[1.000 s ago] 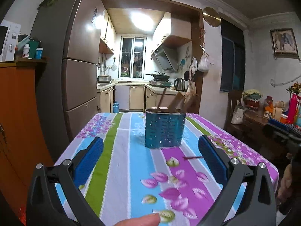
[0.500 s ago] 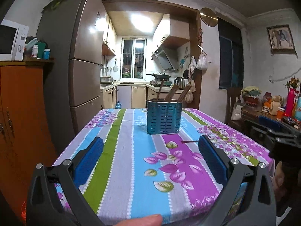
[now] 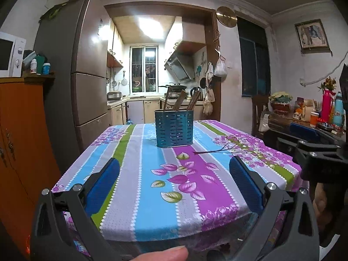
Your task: Organize utensils
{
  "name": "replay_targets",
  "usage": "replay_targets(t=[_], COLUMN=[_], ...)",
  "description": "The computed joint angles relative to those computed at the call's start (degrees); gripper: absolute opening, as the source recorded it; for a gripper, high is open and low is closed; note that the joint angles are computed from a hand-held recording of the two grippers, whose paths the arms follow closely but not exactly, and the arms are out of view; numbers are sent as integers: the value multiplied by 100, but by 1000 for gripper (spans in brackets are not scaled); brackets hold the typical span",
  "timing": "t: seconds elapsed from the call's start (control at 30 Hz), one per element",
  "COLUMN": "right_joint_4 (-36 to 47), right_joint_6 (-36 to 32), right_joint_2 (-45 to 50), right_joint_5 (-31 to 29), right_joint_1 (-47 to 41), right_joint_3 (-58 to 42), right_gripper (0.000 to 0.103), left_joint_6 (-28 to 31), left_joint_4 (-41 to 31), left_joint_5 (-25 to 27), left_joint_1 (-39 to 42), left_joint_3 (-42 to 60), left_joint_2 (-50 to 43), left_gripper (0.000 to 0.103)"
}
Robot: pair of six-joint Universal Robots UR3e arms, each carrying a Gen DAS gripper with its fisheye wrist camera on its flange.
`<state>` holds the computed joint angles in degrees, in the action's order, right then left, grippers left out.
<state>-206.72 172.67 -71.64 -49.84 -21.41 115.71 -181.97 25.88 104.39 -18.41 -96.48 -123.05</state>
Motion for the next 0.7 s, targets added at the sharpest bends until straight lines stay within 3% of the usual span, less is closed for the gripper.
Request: replay_targets(t=[0.7], right_joint_4=[-640], right_joint_6=[88], right_joint_2=[-174], right_joint_5=[438], right_joint_1=[-439], right_joint_3=[873], right_gripper=[98], left_joint_6=[-184], left_joint_4=[-150], left_joint_5=[18], left_joint_1=[-104], left_joint_3=[-51], left_joint_2=[44], left_gripper=[97])
